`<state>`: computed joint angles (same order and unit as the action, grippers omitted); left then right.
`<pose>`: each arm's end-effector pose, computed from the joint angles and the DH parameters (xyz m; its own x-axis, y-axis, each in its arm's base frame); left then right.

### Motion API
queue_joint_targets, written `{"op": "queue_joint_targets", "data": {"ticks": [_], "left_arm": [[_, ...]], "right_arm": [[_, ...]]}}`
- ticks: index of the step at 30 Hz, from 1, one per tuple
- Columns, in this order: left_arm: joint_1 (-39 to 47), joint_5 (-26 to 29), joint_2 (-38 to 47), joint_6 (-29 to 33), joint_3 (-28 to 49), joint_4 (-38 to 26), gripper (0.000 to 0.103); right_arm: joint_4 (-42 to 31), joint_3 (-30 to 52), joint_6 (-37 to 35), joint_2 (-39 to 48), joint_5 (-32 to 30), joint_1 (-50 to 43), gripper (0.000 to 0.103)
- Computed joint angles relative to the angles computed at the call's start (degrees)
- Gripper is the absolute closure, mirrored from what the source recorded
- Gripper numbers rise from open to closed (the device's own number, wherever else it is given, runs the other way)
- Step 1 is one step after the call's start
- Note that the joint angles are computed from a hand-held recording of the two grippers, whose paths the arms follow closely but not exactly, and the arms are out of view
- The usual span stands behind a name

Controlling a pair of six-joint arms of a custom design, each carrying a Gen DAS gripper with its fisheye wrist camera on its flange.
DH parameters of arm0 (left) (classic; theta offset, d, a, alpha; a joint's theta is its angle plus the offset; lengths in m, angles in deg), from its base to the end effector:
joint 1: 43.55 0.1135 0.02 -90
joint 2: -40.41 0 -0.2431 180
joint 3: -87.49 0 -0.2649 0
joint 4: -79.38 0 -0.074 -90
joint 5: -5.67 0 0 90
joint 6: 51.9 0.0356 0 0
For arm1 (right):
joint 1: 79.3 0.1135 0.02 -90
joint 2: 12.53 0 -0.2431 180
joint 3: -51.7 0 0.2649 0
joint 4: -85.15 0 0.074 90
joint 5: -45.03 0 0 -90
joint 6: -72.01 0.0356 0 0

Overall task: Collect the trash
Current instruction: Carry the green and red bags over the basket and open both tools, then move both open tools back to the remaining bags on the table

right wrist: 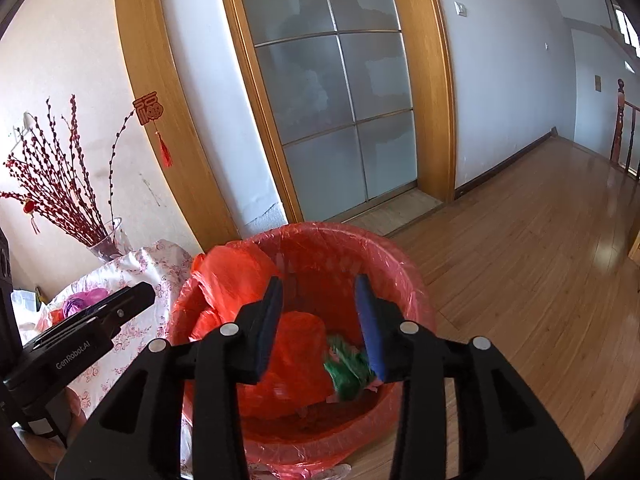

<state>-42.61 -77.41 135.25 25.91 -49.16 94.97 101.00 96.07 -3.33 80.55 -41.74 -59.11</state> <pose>0.2941 0.0005 0.0843 -0.5902 -0.2193 -0.7769 -0.0443 0.9697 -0.2401 0.2821 0.1016 0.0978 -0.5686 0.0601 -0.8204 -0.1615 0.9698 0.1830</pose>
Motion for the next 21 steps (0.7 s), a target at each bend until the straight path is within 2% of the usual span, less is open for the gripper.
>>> {"op": "queue_joint_targets", "data": {"ticks": [5,11,17,21], "left_arm": [[2.9,-1.0,-6.7,0.8,-5.8,1.4,0.053],[8.1,-2.7,-17.2,4.3,-13.6,0.3,0.049],[17.8,-1.4,-31.7,8.9,-21.8,-5.3,0.046],[27.0,2.6,-42.8,12.9,-26.5,-11.3,0.045]], "right_arm": [[0.3,-1.8,-0.2,-1.8,2.2,0.8,0.056],[0.2,-3.3,-0.9,-3.8,5.0,3.5,0.052],[0.5,-4.2,-1.0,-4.2,7.0,7.9,0.052],[0.4,-3.8,-0.7,-3.7,8.6,12.3,0.052]]}}
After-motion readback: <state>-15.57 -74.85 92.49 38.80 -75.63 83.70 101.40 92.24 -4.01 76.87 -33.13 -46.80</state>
